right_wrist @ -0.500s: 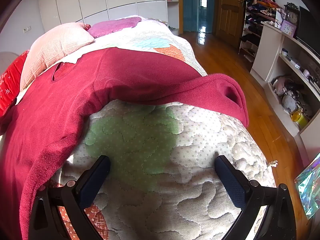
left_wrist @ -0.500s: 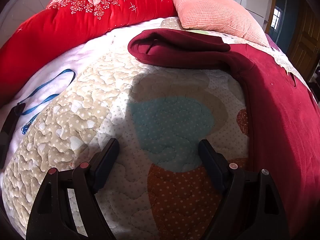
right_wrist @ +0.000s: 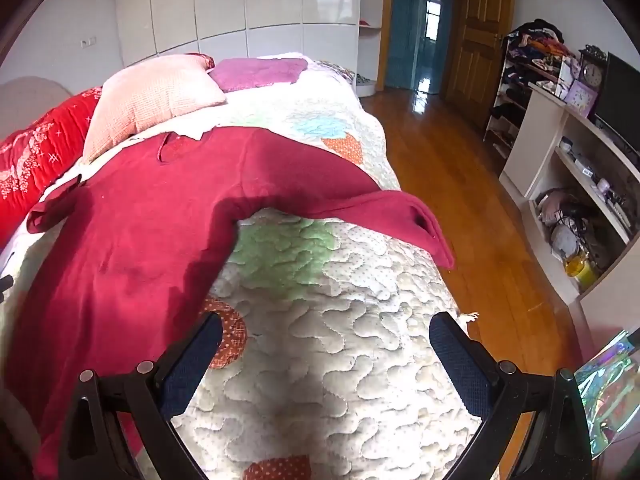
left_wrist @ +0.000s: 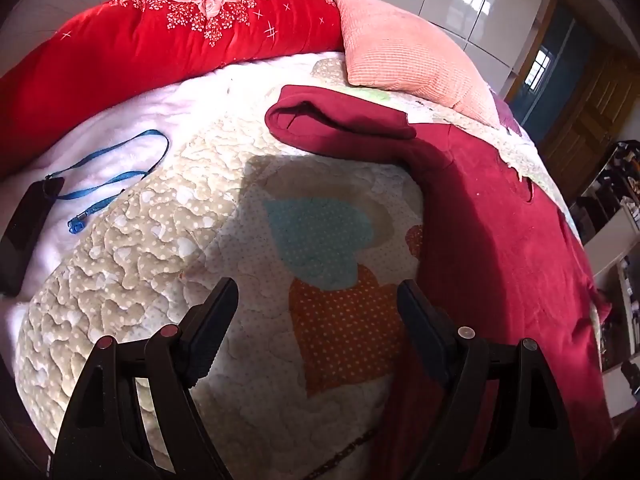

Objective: Fold small clothes
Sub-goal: 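Move both grippers over the dark red sweatshirt lying on the bed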

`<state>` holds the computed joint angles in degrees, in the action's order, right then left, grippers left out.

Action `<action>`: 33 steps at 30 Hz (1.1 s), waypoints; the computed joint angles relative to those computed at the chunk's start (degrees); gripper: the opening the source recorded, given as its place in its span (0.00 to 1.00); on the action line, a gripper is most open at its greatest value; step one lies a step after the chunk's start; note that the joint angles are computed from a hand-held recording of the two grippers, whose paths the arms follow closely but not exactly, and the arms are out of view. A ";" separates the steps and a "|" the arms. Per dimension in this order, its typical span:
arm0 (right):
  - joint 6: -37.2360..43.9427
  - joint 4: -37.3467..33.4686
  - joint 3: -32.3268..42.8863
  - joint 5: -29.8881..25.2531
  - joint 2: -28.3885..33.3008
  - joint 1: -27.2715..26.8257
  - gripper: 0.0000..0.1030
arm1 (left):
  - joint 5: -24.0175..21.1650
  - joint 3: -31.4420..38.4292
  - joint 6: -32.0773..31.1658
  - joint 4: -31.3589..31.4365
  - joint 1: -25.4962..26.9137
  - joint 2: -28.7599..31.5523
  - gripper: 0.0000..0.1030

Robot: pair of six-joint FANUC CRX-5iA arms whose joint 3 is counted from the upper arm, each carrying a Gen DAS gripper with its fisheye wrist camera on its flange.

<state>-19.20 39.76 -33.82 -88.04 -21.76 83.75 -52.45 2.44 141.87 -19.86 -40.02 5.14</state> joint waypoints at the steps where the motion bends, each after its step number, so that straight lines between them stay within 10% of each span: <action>1: -0.70 0.64 -0.08 0.94 -0.61 0.90 1.00 | 0.38 -0.31 -0.63 1.03 -0.34 -0.49 0.80; 14: 3.59 4.62 2.55 12.40 4.37 4.98 0.98 | -5.18 4.79 -1.48 -2.27 -9.93 2.52 0.80; 22: 6.95 -2.82 1.21 22.38 7.89 0.99 0.70 | -7.29 5.68 -2.37 -0.88 -11.10 6.85 0.80; 33: 7.21 3.47 2.55 25.54 7.68 -2.80 0.70 | -6.59 7.62 -1.12 -3.60 -9.51 5.78 0.80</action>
<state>-11.99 43.23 -31.28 -62.50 -14.07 80.95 -59.04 10.05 140.75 -23.45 -49.54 10.92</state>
